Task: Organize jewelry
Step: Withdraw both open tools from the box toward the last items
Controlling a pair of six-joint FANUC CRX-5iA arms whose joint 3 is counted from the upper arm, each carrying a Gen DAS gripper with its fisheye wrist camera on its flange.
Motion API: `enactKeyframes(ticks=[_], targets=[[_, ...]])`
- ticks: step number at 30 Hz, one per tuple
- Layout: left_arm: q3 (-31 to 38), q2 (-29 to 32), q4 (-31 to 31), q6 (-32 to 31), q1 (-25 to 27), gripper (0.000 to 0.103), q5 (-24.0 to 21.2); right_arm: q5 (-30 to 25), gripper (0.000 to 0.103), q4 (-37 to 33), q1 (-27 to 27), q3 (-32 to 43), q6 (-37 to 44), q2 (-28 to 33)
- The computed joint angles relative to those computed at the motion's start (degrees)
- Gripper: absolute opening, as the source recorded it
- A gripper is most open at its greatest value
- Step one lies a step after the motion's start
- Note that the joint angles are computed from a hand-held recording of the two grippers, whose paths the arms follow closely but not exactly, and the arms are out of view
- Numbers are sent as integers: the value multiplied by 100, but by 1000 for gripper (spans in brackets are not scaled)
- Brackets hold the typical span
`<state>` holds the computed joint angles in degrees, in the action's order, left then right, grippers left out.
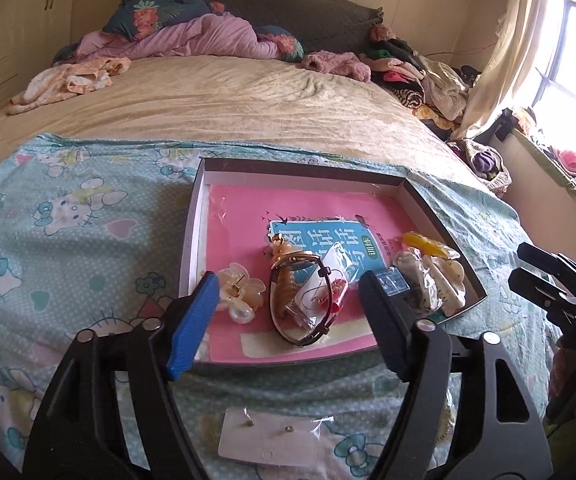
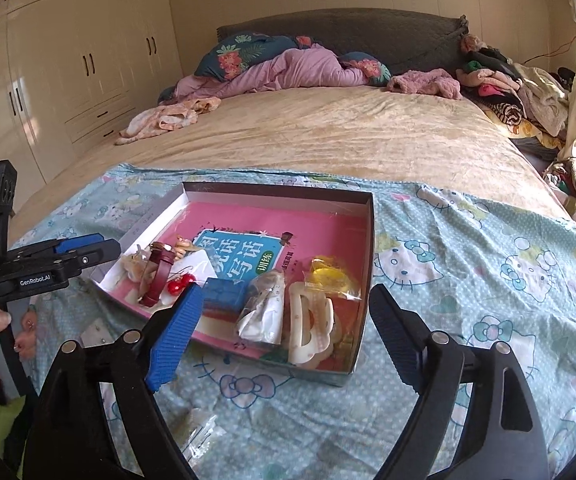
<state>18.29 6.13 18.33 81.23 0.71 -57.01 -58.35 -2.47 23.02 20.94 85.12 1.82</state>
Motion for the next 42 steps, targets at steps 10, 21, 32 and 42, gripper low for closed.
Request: enactKeyframes(ticks=[10,21,32,42], targets=[[-236,-355,-261,109,26,83,-3,-58,93,-78,226,-361,-21,-444],[-540,-698,-455,155,69,87,-92,-259,93,-188,452,-658,-51,-721],[-751,-942,-687,122,42,88,-275,-522,93,-231,631,-826,-91,-824],[-990,-1006,-531,-36,148,88,-547,-649,93,-203,810,-1031,-159,-881]])
